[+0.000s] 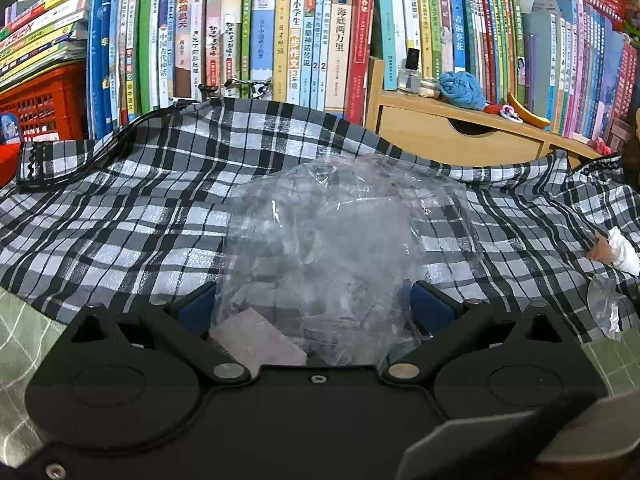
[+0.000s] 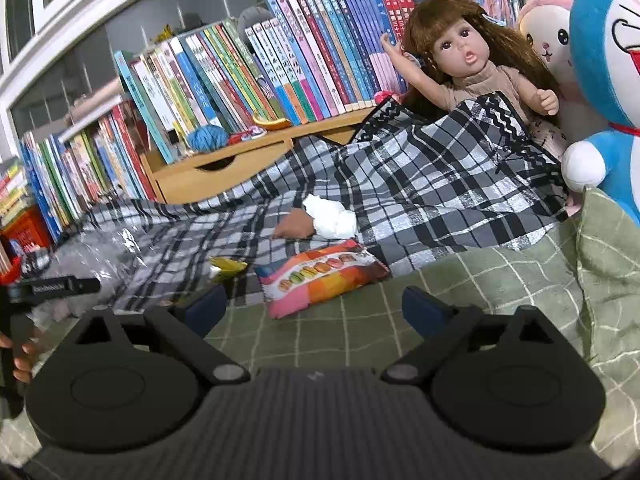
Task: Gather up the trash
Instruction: 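Reach the left tool to the clear plastic bag while the right tool reaches the pink snack bag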
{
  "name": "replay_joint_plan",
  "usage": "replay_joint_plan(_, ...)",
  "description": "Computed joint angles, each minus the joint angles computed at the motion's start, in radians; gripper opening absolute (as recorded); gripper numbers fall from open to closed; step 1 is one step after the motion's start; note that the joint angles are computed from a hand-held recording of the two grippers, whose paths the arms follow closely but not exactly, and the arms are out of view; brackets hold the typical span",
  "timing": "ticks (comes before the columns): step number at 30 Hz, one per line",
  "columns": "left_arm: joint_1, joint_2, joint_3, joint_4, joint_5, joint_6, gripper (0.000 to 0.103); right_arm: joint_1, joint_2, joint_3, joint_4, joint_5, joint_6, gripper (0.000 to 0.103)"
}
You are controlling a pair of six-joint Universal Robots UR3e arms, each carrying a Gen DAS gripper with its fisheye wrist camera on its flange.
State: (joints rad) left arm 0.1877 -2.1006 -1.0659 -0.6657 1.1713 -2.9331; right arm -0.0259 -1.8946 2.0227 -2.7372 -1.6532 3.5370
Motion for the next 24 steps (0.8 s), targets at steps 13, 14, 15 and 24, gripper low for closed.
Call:
replay_joint_plan(13, 0.014, 0.067, -0.106, 0.067, 0.045, -0.050, 0.100, -0.155, -0.210, 0.131, -0.011, 0.100, 0.066, 0.099)
replay_joint_plan(14, 0.017, 0.077, -0.119, 0.071, 0.047, -0.043, 0.100, -0.178, -0.233, 0.123, 0.022, 0.128, 0.063, 0.099)
replay_joint_plan(15, 0.018, 0.085, -0.127, 0.072, 0.050, -0.036, 0.100, -0.190, -0.245, 0.110, 0.051, 0.142, 0.057, 0.099)
replay_joint_plan(24, 0.061, 0.163, -0.161, 0.059, 0.016, -0.040, 0.100, -0.132, -0.194, -0.158, 0.266, 0.062, 0.002, 0.099)
